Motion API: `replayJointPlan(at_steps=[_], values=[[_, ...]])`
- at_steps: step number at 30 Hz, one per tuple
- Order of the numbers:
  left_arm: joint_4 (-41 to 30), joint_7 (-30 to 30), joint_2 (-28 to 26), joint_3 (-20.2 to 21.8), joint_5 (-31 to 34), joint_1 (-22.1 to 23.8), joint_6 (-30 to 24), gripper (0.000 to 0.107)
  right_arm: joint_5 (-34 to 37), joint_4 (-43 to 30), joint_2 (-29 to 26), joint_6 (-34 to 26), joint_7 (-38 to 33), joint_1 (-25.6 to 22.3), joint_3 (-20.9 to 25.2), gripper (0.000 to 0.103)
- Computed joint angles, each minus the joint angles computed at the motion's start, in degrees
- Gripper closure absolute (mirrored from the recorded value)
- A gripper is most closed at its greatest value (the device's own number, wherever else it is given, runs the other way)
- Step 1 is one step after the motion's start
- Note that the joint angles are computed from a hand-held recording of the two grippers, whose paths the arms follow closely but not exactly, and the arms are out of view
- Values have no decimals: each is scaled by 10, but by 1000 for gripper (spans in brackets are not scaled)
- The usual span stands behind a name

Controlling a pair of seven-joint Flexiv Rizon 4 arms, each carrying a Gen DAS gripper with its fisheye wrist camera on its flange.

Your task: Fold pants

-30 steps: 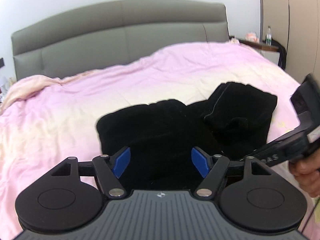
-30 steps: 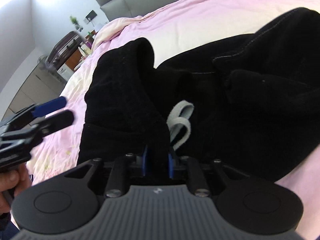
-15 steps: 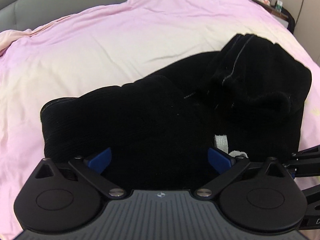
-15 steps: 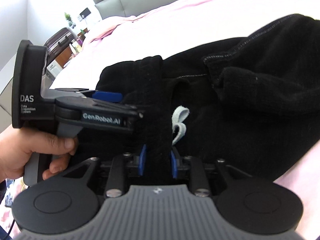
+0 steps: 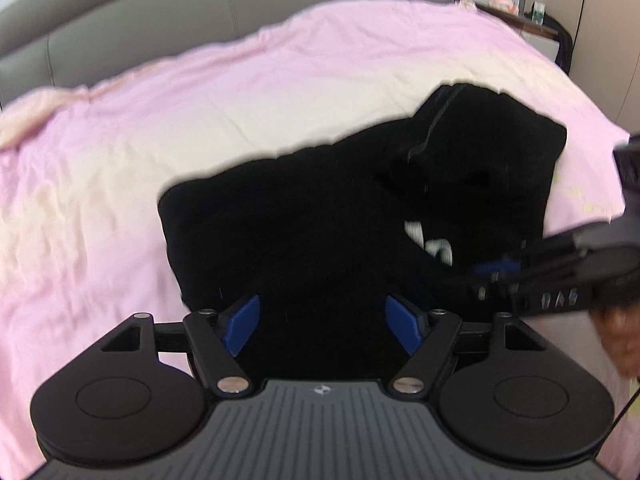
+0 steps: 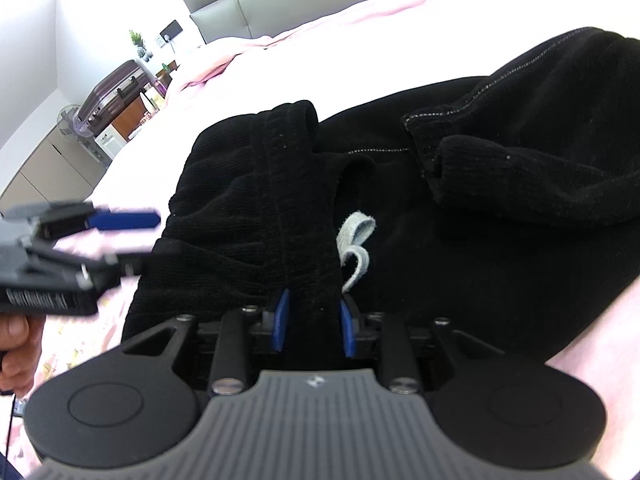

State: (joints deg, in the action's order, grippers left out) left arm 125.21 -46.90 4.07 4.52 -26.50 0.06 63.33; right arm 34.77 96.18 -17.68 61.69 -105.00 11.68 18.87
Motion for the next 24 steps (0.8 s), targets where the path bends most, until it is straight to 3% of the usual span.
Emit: replayJointPlan(at_steps=[3,8,11,13,16,20,24], values=[[17,-10,-11,0,3,1,19,25,-20,11,6,11,7,10,-4,81],[-26,-104,-24,-7,103,15,-19,25,-48,27,11,37,26,22,-8,79],[-34,-125,-19,-8,137,15,-14,25,-67,33,26,31,41,21,-12,61],[-21,-94,-12,-6,94,7,18,25,-43,42,41,58,25,9,-6,48],[-5,-51,-7,-7,20,-8,65,25,40,36,56,65,-13,-22,4,48],[-12,-29,-13,-11,-42,-20,80,19,-73,98,69,164,95,21,-53,45],[-18,-10,-23,-22,-79,-32,87,18,-81,103,64,172,148,-7,-53,44]])
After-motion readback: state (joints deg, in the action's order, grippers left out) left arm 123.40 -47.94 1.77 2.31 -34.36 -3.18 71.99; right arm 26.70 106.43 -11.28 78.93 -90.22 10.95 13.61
